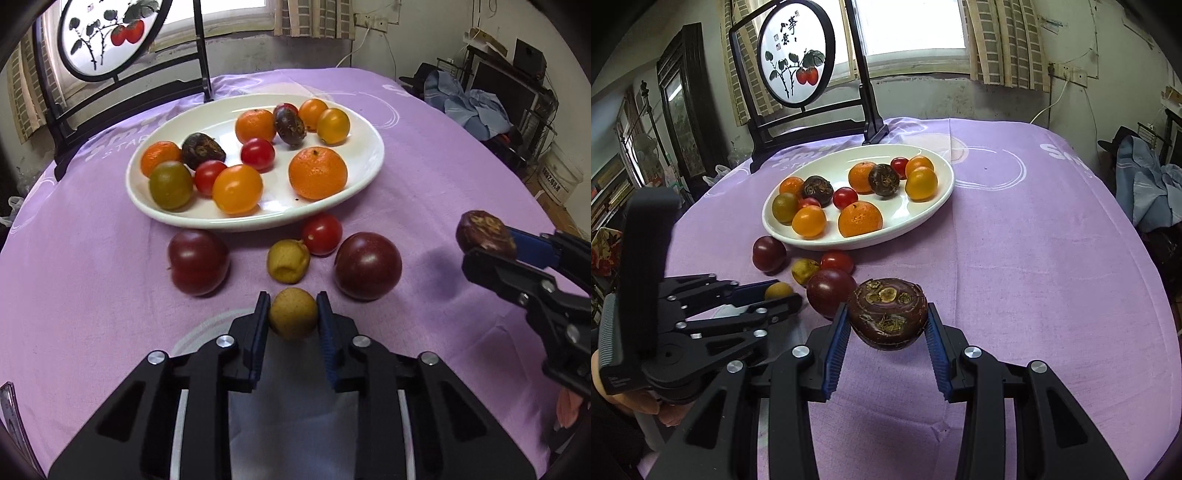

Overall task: Organize fruits
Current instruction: 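Grasp a small yellow-green tomato with the left tool while the right tool holds the dried fruit, then move both fruits over the white plate and release them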

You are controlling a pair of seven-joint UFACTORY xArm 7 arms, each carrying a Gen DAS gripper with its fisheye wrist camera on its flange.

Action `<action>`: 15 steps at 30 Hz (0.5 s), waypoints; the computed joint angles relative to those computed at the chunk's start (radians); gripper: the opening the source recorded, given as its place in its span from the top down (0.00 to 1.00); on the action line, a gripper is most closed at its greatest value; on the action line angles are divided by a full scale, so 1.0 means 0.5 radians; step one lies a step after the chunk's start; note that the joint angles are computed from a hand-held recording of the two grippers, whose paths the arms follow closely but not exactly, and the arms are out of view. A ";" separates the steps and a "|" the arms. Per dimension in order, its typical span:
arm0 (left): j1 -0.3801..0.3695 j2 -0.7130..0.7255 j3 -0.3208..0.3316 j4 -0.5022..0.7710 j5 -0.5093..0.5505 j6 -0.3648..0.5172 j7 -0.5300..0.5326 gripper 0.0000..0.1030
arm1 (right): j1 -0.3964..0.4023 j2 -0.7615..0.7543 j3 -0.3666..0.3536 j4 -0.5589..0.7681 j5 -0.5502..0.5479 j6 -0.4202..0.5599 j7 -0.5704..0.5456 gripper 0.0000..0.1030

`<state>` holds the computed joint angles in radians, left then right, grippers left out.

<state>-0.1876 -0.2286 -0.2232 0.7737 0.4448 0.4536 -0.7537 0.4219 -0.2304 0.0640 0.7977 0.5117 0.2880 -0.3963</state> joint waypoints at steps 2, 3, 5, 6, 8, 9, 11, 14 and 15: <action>-0.015 -0.103 0.023 -0.068 -0.048 -0.015 0.034 0.76 | 0.026 -0.007 -0.011 -0.011 0.039 -0.032 -0.040 0.60; -0.020 -0.152 0.034 -0.097 -0.086 -0.017 0.059 0.76 | 0.039 -0.009 -0.015 -0.016 0.058 -0.048 -0.058 0.60; -0.013 -0.241 0.044 -0.139 -0.146 -0.012 0.104 0.76 | 0.086 -0.011 -0.045 -0.019 0.143 -0.072 -0.128 0.60; -0.005 -0.278 0.045 -0.154 -0.168 -0.013 0.127 0.76 | 0.100 -0.011 -0.056 -0.011 0.182 -0.074 -0.146 0.60; 0.017 -0.331 0.049 -0.152 -0.204 -0.007 0.186 0.76 | 0.122 -0.018 -0.071 0.008 0.257 -0.077 -0.178 0.60; 0.035 -0.342 0.047 -0.139 -0.212 -0.005 0.211 0.76 | 0.133 -0.018 -0.076 0.022 0.293 -0.084 -0.197 0.60; 0.087 -0.333 0.030 -0.080 -0.197 0.003 0.243 0.76 | 0.133 -0.004 -0.065 0.073 0.318 -0.120 -0.207 0.60; 0.160 -0.257 0.005 0.051 -0.154 0.007 0.248 0.76 | 0.102 0.096 -0.033 0.233 0.244 -0.116 -0.183 0.60; 0.187 -0.208 0.000 0.113 -0.134 0.004 0.236 0.76 | 0.093 0.130 -0.025 0.282 0.244 -0.105 -0.188 0.60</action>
